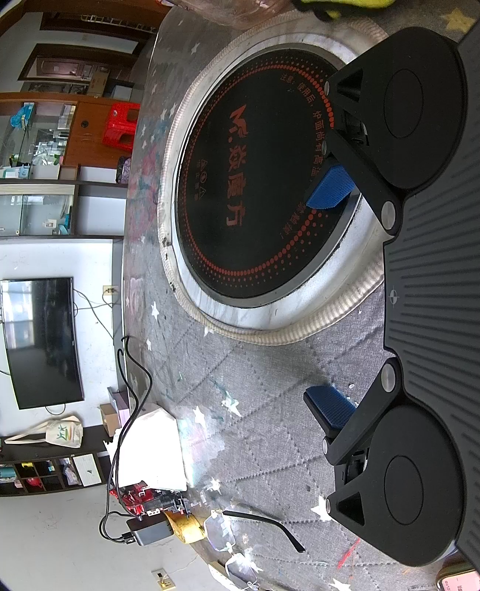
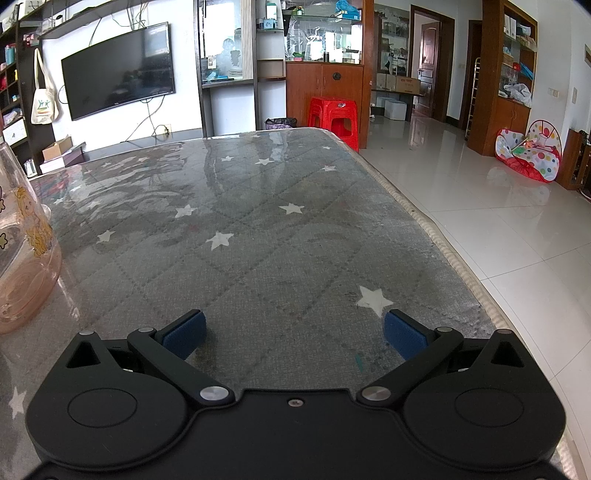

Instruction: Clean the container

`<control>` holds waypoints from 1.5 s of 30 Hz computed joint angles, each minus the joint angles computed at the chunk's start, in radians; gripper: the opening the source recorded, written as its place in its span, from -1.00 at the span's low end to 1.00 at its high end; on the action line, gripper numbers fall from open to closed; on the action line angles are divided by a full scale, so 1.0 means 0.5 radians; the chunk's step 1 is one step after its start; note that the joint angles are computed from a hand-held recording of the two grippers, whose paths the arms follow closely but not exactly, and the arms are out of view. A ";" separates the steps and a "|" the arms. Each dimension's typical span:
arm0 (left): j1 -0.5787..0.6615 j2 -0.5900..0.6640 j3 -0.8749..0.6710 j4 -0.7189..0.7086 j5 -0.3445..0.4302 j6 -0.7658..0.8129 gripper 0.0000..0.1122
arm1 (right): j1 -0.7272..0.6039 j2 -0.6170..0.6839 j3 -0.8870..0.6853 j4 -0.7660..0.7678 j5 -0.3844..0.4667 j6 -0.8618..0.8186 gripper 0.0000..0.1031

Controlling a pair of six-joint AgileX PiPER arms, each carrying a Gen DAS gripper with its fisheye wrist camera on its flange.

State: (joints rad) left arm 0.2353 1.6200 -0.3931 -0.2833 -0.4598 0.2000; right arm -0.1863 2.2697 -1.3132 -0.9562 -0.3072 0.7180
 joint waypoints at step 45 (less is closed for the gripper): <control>0.007 -0.004 0.001 0.010 0.004 -0.004 0.83 | -0.024 -0.082 0.121 0.060 -0.035 -0.084 1.00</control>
State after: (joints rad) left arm 0.2387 1.6181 -0.3927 -0.2783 -0.4578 0.1980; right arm -0.1982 2.2289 -1.2525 -0.9263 -0.3245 0.6761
